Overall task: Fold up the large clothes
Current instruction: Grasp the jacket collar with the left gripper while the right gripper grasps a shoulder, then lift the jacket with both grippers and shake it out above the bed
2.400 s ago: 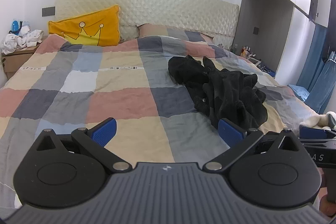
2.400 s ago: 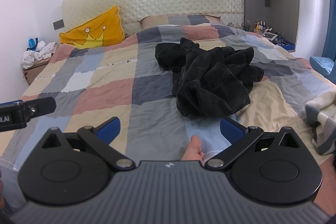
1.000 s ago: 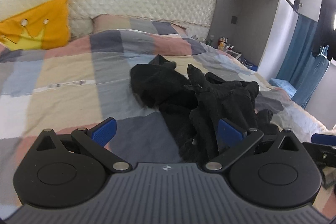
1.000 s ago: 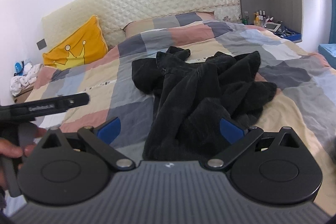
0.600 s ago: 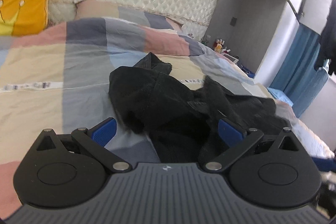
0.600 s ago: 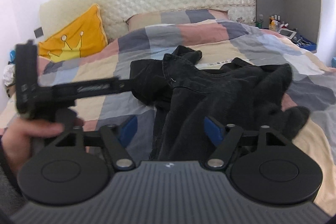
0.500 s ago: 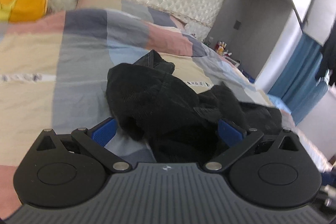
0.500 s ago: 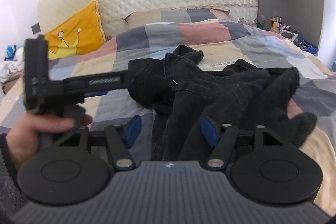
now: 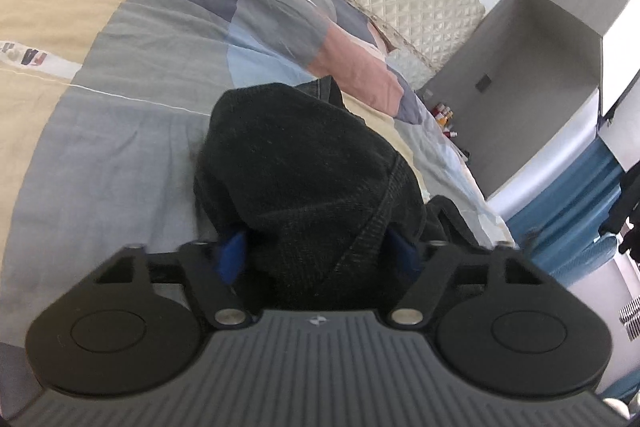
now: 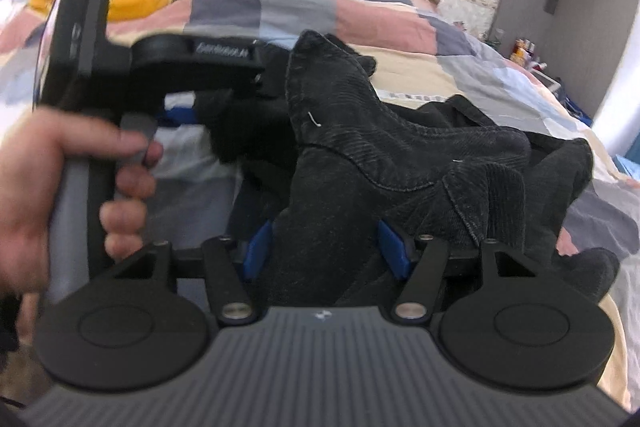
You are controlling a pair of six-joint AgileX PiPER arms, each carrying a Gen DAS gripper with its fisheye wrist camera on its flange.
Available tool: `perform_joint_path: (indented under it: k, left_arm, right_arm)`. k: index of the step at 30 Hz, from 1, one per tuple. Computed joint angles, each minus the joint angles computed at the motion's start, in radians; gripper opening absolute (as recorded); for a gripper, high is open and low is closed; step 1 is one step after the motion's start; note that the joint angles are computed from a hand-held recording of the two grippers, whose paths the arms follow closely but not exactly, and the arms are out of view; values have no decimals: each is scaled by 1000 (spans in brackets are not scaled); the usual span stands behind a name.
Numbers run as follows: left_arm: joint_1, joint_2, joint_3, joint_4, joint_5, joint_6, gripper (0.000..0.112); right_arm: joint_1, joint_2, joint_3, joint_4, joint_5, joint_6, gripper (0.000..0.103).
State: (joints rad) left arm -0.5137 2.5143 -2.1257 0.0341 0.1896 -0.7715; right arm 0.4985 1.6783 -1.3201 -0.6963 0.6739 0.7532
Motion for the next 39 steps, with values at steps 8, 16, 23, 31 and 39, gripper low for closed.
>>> perform_joint_path:
  k: [8,16,23,31,39]
  left_arm:
    - [2,-84,94,-60,-4,56,33]
    - [16,-261,283,43,-43,-109,20]
    - [19,-549,563,699,-41,-769,16]
    - [45,-1001,900,678,73,-710,15]
    - [-50,-1551,1088,572,458,-532,15]
  right_arm:
    - [-30,-45,33,11,-11,50,12]
    - [-74,-162,27,163,30,-63,10]
    - [-69,-283,19,204,125,-84,6]
    - [35,-395,-39,201,246,-64,6]
    - [256,-490,-63,176,332,56,6]
